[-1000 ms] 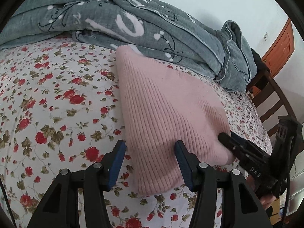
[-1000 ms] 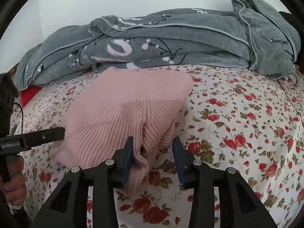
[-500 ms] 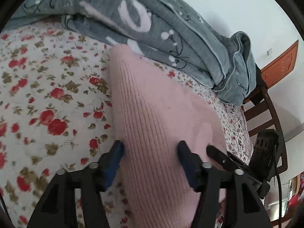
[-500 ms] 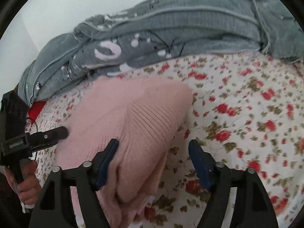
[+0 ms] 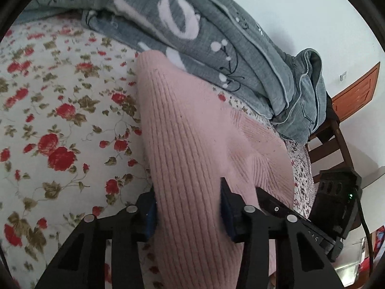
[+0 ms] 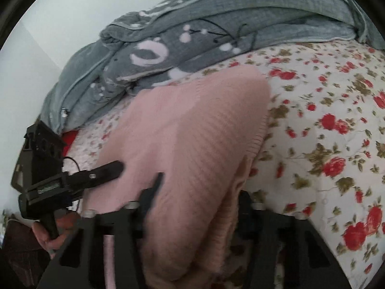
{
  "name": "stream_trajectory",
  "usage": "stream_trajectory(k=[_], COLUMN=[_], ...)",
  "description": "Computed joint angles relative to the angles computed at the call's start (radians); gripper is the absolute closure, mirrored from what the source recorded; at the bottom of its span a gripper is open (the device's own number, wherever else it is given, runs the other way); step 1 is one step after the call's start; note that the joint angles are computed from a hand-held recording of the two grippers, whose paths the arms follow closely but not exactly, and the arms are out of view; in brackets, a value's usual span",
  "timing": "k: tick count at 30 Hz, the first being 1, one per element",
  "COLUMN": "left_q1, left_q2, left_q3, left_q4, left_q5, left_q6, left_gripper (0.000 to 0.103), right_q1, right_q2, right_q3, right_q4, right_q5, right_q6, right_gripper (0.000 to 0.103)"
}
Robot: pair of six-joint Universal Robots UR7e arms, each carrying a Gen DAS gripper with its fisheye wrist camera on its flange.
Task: Fold small clothes
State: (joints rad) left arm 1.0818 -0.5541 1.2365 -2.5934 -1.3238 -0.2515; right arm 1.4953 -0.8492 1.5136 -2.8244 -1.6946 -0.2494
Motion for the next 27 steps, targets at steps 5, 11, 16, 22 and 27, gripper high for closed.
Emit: stream_trajectory(k=[5,11,16,22,27], left_q1=[-0.015,-0.034,-0.028,-0.018,-0.063], left_q2=[-0.080,-0.231,-0.348,-0.389,-0.457], left_q3=[0.074,0.243,0.390,0.510,0.633], left_q4=[-0.017,-0.048,-0.066,-0.153,-0.297], left_q5=[-0.021,0.036,0.074,0.149,0.221], left_q6=[-0.025,-0.023,-0.013,0.024,0.092], left_gripper=[0.063,0.063,0.062,0.047,0.038], right_q1=[0.043,0.102,0.131,0.160,0.175], right_q2=[-0.039,-0.087,-0.095,-0.043,-0.101], right_q3=[0.065,0.188,0.269,0.319,0.380], right_q4=[-0.068,-0.154,-0.178,-0.257,-0.318], right_q5=[-0.025,0.003,0.046,-0.105,-0.169], right_q6=[0.015,0.012,0.005,-0.100,-0.124], right_gripper=[0.070,0.071,0.071,0.049,0.041])
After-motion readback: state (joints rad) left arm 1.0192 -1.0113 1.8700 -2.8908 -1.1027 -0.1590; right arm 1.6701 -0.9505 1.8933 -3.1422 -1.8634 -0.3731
